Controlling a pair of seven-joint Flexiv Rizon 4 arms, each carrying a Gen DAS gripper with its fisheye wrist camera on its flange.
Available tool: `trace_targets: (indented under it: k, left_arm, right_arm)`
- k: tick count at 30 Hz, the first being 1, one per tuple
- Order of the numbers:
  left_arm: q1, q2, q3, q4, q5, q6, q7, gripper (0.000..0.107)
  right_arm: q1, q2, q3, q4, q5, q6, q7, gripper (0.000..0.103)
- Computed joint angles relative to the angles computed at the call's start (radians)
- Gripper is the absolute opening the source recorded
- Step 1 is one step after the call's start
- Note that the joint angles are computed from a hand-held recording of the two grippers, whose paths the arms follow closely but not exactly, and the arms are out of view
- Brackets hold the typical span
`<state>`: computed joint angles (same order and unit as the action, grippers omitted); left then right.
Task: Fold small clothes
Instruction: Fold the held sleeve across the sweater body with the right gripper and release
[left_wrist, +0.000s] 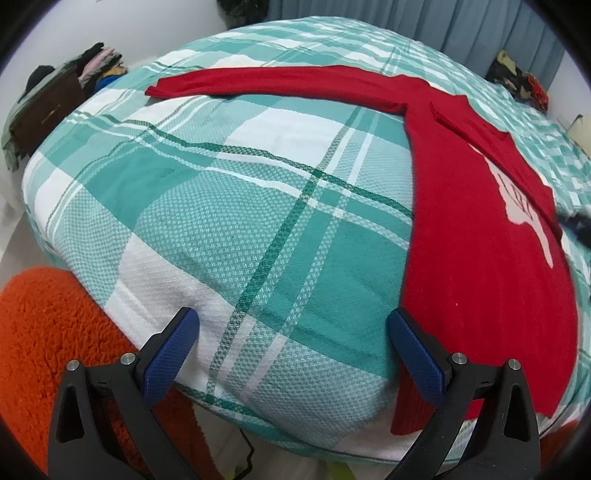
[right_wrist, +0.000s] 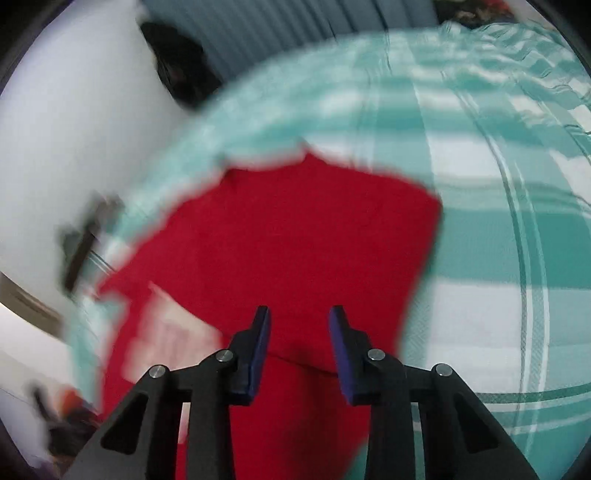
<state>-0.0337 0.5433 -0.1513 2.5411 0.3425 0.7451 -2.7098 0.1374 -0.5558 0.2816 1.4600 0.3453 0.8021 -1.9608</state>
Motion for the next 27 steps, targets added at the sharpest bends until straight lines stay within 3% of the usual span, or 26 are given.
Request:
trace_targets:
  k: [1, 2, 3, 5, 11, 15, 19, 20, 22, 24, 27]
  left_arm:
    - [-0.002, 0.002, 0.004, 0.003, -0.003, 0.003, 0.003, 0.102]
    - [-0.003, 0.003, 0.006, 0.005, -0.005, 0.006, 0.004, 0.102]
    - [-0.003, 0.002, 0.007, 0.007, -0.007, 0.010, 0.006, 0.102]
    - [0.000, -0.002, 0.008, 0.008, -0.009, 0.014, 0.010, 0.102]
    - [0.003, -0.013, 0.006, 0.002, -0.011, 0.012, 0.011, 0.103]
    - [0.006, -0.018, 0.003, 0.000, -0.008, 0.009, 0.008, 0.103]
    - [0.007, -0.020, -0.008, -0.003, 0.008, 0.007, -0.011, 0.103]
    - [0.004, -0.018, -0.005, -0.001, 0.006, 0.009, -0.012, 0.103]
    - [0.000, -0.014, 0.004, 0.006, 0.000, 0.016, -0.013, 0.103]
    - [0.000, -0.009, 0.006, 0.012, -0.004, 0.023, -0.018, 0.103]
    - [0.003, -0.007, 0.002, 0.016, -0.004, 0.024, -0.026, 0.103]
  right_arm:
    - [0.042, -0.005, -0.054, 0.026, -0.060, 0.008, 0.037, 0.009]
    - [0.056, -0.004, -0.080, 0.036, -0.056, 0.025, 0.047, 0.009]
    - [0.042, 0.007, -0.086, 0.036, 0.014, 0.033, 0.020, 0.009]
    - [-0.012, 0.025, -0.031, 0.057, -0.013, 0.080, 0.071, 0.018]
    - [-0.029, 0.036, 0.023, 0.022, 0.041, 0.104, 0.008, 0.019]
    - [0.029, 0.010, -0.047, 0.071, -0.061, 0.070, 0.128, 0.023]
    - [-0.011, 0.103, -0.031, 0.197, -0.013, 0.236, 0.155, 0.026]
    - [-0.043, 0.131, -0.007, 0.226, 0.020, 0.268, 0.118, 0.028]
    - [-0.072, 0.209, 0.001, 0.329, 0.047, 0.376, 0.061, 0.051]
    - [-0.075, 0.281, -0.025, 0.454, 0.034, 0.499, 0.055, 0.061]
    - [-0.065, 0.333, -0.074, 0.582, -0.018, 0.575, 0.145, 0.067]
